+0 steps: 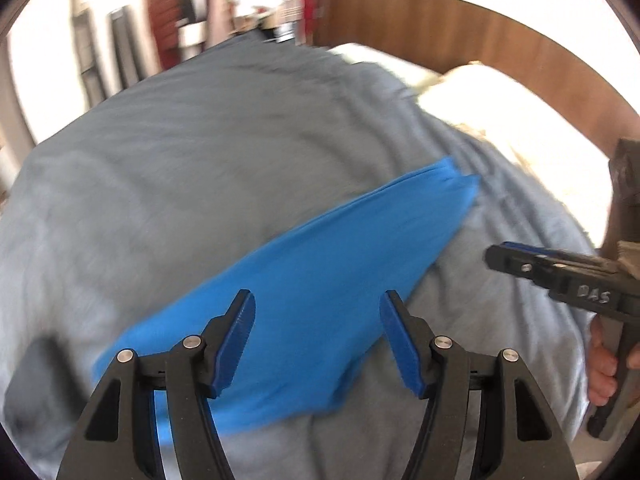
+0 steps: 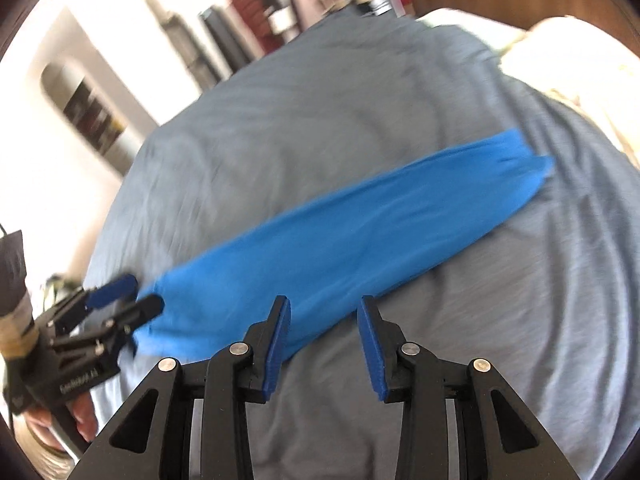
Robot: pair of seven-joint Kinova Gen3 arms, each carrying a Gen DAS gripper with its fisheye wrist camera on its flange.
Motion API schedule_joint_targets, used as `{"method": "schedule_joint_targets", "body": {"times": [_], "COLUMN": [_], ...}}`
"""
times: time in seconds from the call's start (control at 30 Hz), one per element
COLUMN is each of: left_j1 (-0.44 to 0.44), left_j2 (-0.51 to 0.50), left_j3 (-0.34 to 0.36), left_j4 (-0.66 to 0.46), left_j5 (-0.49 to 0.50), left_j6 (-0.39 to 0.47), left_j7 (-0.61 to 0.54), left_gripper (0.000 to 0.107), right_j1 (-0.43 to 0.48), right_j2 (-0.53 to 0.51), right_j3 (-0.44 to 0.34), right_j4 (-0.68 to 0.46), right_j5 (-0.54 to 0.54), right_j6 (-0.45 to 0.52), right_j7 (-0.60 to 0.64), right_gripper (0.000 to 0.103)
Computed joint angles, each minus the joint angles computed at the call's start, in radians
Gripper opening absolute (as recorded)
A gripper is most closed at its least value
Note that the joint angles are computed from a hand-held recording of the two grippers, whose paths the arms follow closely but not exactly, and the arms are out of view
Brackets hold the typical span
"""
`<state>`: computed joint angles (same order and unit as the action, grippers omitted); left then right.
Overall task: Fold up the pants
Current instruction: 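Grasp the blue pants edge with the left gripper while the right gripper grasps beside it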
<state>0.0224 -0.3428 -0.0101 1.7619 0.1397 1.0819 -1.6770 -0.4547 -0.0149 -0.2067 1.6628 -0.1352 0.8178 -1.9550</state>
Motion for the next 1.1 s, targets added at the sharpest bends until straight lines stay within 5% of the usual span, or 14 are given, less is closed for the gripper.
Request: {"method": "schedule_joint_targets", "body": {"times": [0.23, 0.5, 0.7, 0.97, 1.1], "left_j1": [0.076, 0.098, 0.121, 0.175, 0.21], "left_j2": [0.24, 0.52, 0.738, 1.027, 1.155], "left_j3": [-0.006, 0.118, 0.159, 0.19, 0.181], "left_j4": [-0.19, -0.447, -0.704, -1.075, -1.26], "left_j5": [0.183, 0.157, 0.154, 0.12, 0.1], "left_j6": [-0.042, -0.036, 0.09, 0.272, 0.379], "left_j7": [-0.242, -0.364, -0.367, -0.342, -0.314], "left_gripper": [0.063, 0.063, 0.063, 0.056, 0.041], "right_j1": [0.073, 0.171, 0.234, 0.398, 0.438], "right_j2": [-0.016, 0.031, 0.119, 0.259, 0.323], "right_j3": [0.049, 0.105, 0.152, 0.082, 0.064], "right_j4": [0.049, 0.081, 0.067, 0.046, 0.024], "right_j5": [0.047, 0.061, -0.043, -0.29, -0.349], "right_j6": [-0.101, -0.224, -0.301, -0.375, -0.373], "right_j7": [-0.109, -0.193, -0.133, 0.041, 0.073], "right_gripper": [0.036, 0.036, 0.036, 0.036, 0.036]}}
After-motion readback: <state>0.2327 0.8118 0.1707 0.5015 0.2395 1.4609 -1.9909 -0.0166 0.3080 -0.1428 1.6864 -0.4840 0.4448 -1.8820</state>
